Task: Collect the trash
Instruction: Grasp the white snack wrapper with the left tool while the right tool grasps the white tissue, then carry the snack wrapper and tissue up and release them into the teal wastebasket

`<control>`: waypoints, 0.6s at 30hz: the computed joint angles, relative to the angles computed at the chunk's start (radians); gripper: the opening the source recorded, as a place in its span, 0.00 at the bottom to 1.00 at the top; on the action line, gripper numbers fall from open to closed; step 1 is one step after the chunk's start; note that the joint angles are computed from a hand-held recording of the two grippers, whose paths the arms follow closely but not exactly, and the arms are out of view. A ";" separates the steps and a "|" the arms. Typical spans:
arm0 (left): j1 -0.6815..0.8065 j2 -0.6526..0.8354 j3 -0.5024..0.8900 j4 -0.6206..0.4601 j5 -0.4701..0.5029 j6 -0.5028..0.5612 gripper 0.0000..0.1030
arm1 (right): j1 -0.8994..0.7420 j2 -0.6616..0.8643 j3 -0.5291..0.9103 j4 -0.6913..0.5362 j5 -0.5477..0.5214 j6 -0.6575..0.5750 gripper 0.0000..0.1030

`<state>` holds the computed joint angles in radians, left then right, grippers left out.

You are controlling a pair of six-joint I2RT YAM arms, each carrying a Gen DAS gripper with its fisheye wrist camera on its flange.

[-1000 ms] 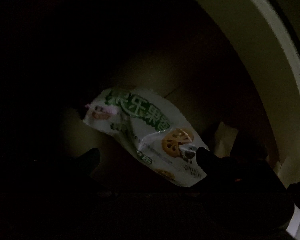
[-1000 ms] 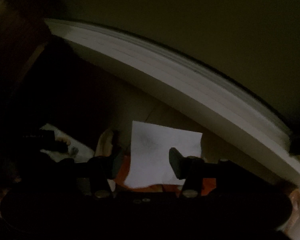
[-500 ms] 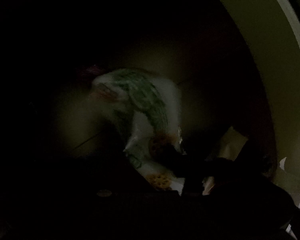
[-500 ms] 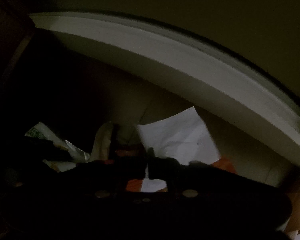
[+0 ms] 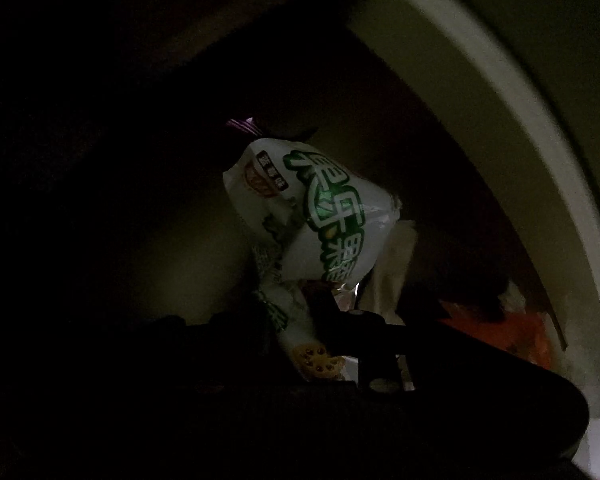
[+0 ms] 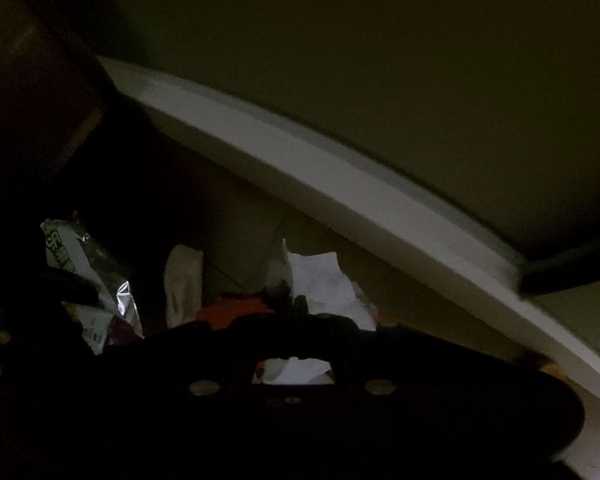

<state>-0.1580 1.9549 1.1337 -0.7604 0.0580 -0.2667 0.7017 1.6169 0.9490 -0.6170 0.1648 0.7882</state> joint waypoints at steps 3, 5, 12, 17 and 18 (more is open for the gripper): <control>-0.017 -0.094 0.047 -0.098 0.003 0.042 0.22 | 0.023 -0.097 0.044 -0.103 0.024 -0.014 0.00; -0.024 -0.179 0.065 -0.153 -0.006 0.085 0.22 | 0.039 -0.160 0.094 -0.190 0.039 -0.023 0.00; -0.046 -0.360 0.308 -0.401 -0.019 0.209 0.22 | 0.144 -0.255 0.346 -0.448 0.143 -0.033 0.00; -0.013 -0.354 0.641 -0.613 0.021 0.255 0.22 | 0.255 -0.240 0.620 -0.652 0.249 -0.018 0.00; -0.011 -0.348 0.702 -0.653 0.030 0.261 0.22 | 0.284 -0.223 0.697 -0.703 0.276 -0.020 0.00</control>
<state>-0.1686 1.6074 1.8352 -1.4138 0.0880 -0.0058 0.9852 1.3943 1.6456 -1.3198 0.4412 0.7685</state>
